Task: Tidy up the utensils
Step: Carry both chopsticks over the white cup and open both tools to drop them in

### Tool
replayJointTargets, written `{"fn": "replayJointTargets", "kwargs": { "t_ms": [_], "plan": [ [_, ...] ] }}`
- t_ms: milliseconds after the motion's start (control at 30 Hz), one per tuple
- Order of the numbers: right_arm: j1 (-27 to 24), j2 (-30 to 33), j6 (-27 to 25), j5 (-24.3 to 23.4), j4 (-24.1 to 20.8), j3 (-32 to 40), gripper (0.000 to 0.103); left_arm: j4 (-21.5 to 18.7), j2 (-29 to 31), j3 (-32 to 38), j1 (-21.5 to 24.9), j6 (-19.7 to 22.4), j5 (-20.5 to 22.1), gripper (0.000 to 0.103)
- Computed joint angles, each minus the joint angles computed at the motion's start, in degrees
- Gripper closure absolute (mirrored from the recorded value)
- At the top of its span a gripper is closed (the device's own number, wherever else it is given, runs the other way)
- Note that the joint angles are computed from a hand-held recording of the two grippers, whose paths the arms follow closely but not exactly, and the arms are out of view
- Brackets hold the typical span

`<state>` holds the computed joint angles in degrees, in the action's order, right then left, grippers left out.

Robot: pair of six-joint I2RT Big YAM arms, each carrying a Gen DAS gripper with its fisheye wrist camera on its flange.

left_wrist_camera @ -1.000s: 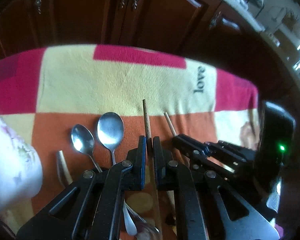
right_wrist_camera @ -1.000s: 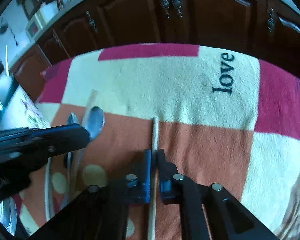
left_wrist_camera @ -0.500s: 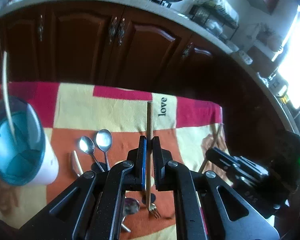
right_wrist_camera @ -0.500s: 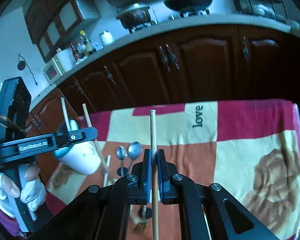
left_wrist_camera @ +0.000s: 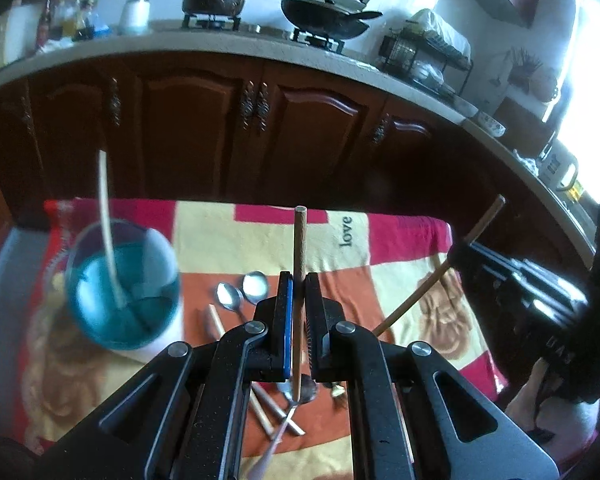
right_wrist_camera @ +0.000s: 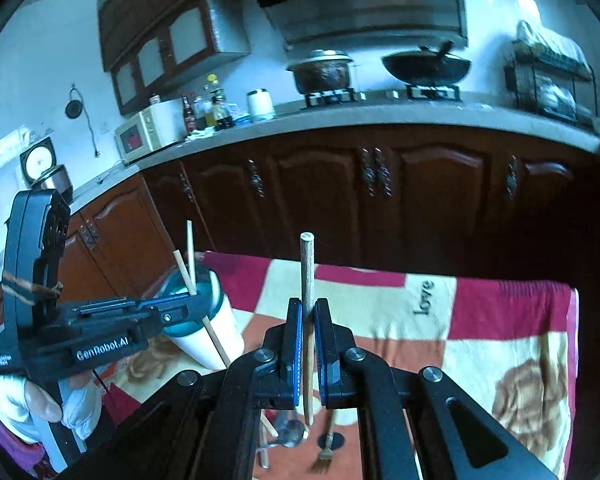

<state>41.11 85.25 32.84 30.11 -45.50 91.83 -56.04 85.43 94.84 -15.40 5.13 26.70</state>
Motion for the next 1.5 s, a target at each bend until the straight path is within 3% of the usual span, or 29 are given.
{"fn": "replayJointTargets", "kwargs": {
  "t_ms": [400, 900, 1267, 1500],
  "plan": [
    [1.1, 9.1, -6.5, -0.7, -2.1, 15.4, 0.098, 1.8, 0.2, 2.5, 5.8, 1.1, -0.3, 0.098],
    [-0.2, 24.7, -11.9, -6.2, -6.3, 40.0, 0.098, -2.2, 9.8, 17.7, 13.7, -2.3, 2.3, 0.099],
    [-1.7, 37.8, -12.0, -10.2, -13.5, 58.7, 0.098, -3.3, 13.8, 24.0, 14.9, -4.5, 2.7, 0.098],
    [-3.1, 46.8, -10.3, -13.3, -21.0, 71.2, 0.098, -1.2, 14.2, 22.4, 14.3, -4.6, 0.1, 0.098]
  ]
}}
